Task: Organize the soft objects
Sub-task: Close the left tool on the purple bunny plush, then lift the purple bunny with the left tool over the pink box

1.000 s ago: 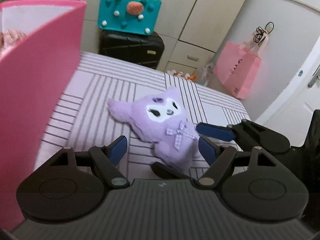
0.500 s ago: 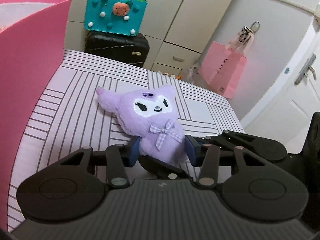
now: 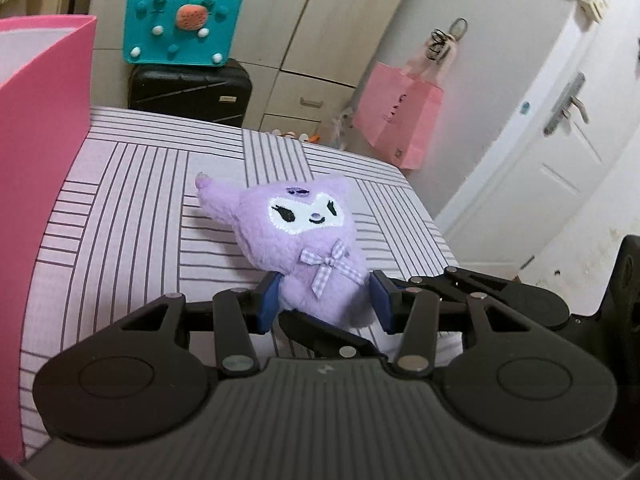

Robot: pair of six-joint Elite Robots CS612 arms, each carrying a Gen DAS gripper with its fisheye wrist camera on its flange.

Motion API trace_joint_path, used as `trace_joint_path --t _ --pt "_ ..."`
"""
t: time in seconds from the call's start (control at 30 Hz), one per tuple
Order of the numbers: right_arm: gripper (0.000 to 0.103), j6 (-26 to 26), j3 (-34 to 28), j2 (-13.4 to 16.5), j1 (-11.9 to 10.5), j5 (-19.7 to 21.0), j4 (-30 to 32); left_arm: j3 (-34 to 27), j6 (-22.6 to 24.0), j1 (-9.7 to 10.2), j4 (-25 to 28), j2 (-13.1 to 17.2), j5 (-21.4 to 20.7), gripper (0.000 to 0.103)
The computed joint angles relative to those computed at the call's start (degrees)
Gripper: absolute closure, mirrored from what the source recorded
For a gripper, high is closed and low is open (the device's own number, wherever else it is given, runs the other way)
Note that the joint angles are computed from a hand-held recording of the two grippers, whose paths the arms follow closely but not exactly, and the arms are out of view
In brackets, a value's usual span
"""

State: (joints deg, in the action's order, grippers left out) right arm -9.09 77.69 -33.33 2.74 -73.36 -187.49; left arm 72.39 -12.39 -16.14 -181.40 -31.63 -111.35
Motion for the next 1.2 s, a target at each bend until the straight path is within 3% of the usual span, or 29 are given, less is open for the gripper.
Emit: trace_joint_path --t 0.33,0.57,0.87,1.2 --pt "0.052 2.16 5.22 -2.73 1.05 -2.02 -4.51 5.54 5.34 0.7 -1.21 -3.58 -3.22 0.056" --pt "0.052 0.06 6.62 -3.97 2.28 -2.15 -5.33 10.2 10.18 1.04 -2.9 -6.7 -1.24 0.056" --pt "0.052 -4.72 5.45 -5.64 4.13 0.59 -5.77 12.58 12.24 3.91 -2.78 -10.55 -3.36 0.057" --pt "0.052 -8.19 -1.71 -3.72 6.28 5.66 -3.47 13.74 10.2 7.43 -7.52 -12.59 -1.7 0.057"
